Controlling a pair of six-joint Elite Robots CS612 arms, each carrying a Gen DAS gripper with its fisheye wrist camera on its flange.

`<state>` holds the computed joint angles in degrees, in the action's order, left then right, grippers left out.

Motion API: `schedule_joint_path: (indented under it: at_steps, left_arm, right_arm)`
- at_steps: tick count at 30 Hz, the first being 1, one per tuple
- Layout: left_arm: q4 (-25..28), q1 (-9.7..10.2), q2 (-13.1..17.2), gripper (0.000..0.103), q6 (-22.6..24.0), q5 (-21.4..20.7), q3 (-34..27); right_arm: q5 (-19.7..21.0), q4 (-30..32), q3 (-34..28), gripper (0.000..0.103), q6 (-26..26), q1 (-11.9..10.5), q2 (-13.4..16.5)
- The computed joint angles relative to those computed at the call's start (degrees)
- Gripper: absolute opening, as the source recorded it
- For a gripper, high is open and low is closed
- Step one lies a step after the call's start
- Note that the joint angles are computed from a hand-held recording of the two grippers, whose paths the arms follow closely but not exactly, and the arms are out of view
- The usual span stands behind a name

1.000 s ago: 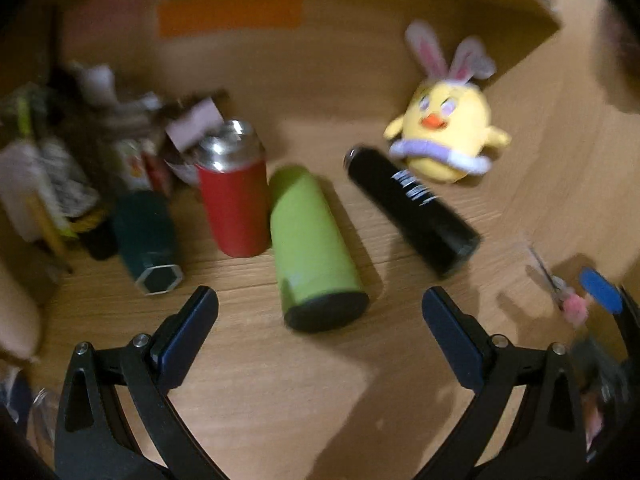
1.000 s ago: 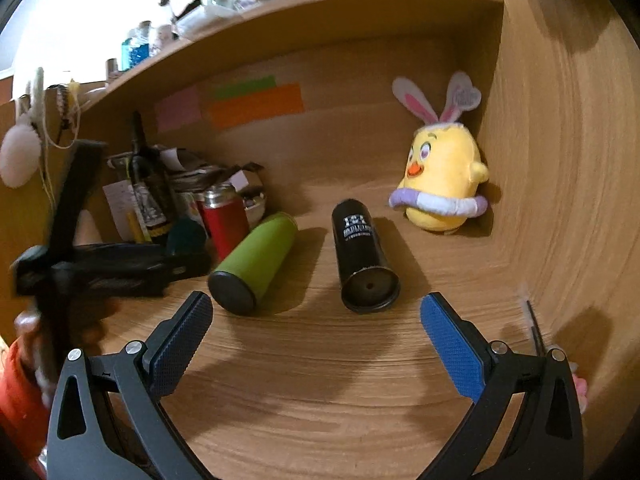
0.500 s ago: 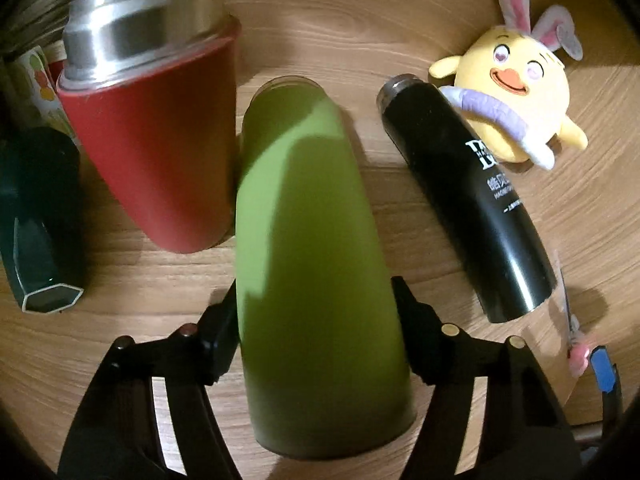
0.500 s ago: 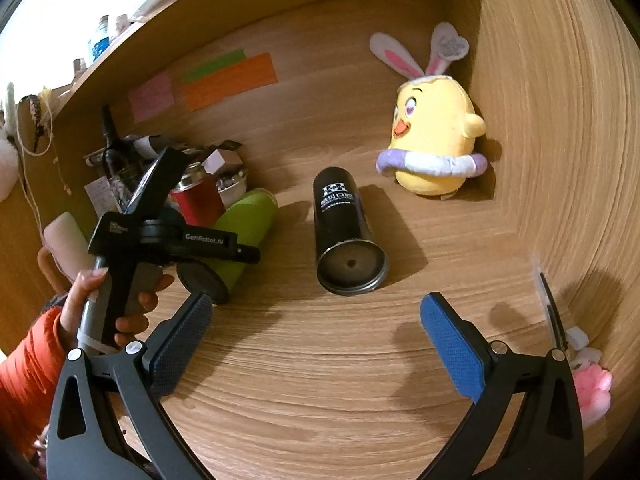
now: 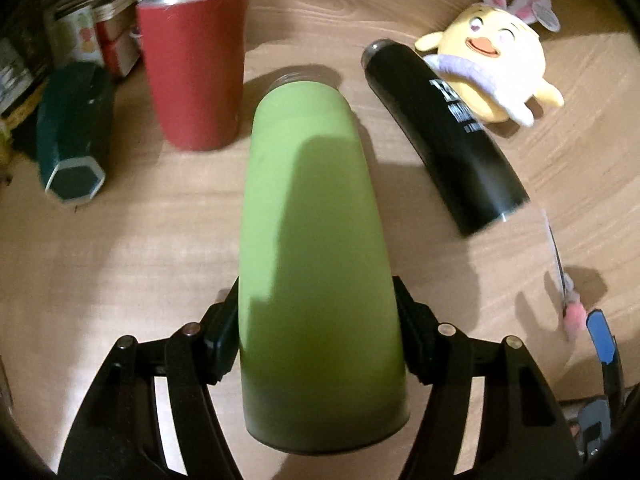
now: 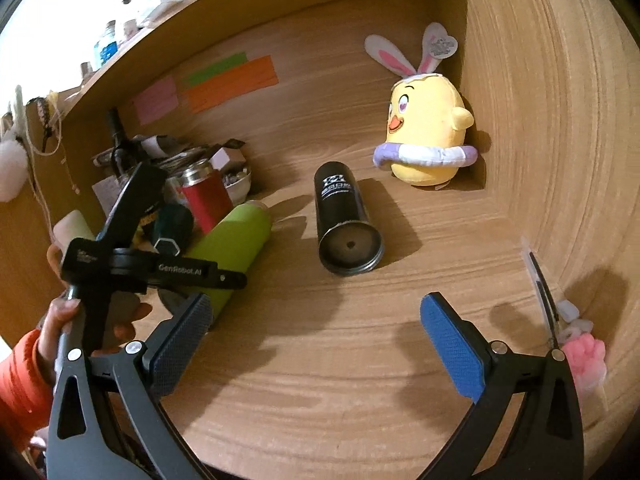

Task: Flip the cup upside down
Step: 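Lift the green tumbler with the left tool toward the right tool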

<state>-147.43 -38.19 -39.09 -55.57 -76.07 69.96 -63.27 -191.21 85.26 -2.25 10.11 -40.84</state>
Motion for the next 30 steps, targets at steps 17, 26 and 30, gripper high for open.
schedule_joint_path:
  at_steps: [17,26,30]
  left_arm:
    - [-2.8,-4.68,-3.4,0.066,-8.4,3.9,7.0]
    - [-10.3,-3.98,-4.9,0.066,-2.8,0.3,9.9]
    - [-15.3,-4.08,-6.3,0.068,1.4,1.0,12.9]
  right_arm:
    - [3.7,-4.0,9.1,0.103,-5.6,-0.2,-3.2]
    - [6.2,-0.3,7.7,0.103,-8.7,1.1,-2.5]
    - [7.7,3.5,5.8,0.103,-9.8,2.0,-1.7]
